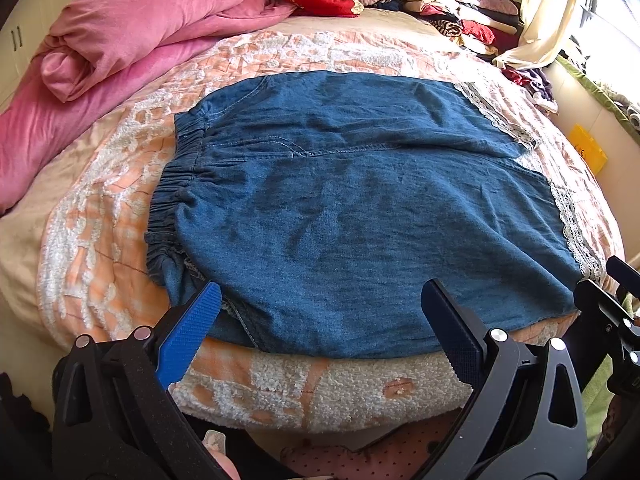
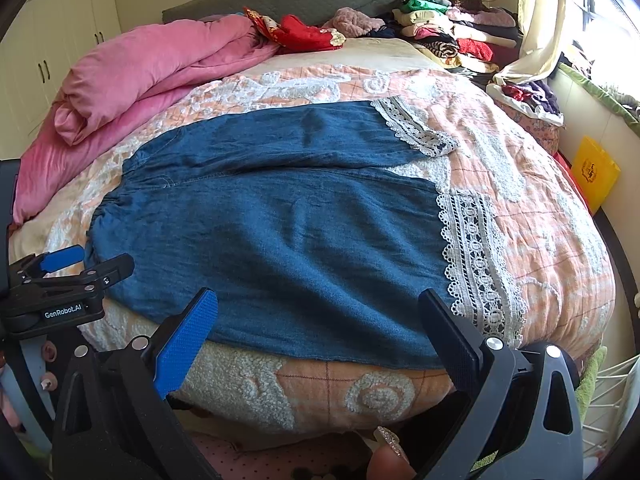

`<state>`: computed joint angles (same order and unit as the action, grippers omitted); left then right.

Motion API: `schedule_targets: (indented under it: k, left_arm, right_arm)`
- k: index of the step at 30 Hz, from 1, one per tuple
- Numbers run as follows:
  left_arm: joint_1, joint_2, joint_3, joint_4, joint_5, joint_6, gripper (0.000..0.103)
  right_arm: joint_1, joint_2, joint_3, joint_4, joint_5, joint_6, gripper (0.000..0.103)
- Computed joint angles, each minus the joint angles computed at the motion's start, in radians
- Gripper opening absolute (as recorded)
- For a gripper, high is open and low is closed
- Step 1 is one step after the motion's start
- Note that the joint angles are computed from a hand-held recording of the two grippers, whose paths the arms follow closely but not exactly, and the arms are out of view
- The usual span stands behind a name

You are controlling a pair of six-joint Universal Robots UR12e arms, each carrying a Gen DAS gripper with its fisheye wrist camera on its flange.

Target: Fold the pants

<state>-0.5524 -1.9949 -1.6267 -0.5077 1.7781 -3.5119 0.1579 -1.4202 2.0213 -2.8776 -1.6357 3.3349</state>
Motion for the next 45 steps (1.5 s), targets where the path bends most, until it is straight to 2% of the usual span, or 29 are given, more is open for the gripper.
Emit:
schedule_targets:
  k: [30, 34, 40, 45]
  left_arm:
    - [0.008, -0.011, 0.012, -0.013, 0.014, 0.006, 0.094]
    - [0.019, -0.016, 0.018, -0.019, 0.003, 0.007, 0.094]
    - [0.046, -0.030, 0.042, -0.034, -0.002, -0.001, 0.094]
    - [0.087, -0.044, 0.074, -0.070, -0.019, -0.021, 0.094]
  right_arm:
    - [-0.001, 0.022, -0.033, 0.012, 0.001, -0.023, 0.099]
    - [-0.005, 0.037, -0.060, 0.018, 0.012, -0.027, 0.099]
    - [-0.018, 0.086, -0.142, 0.059, 0.082, -0.049, 0.099]
    - [-0.020, 0.149, -0.235, 0.087, 0.101, -0.123, 0.099]
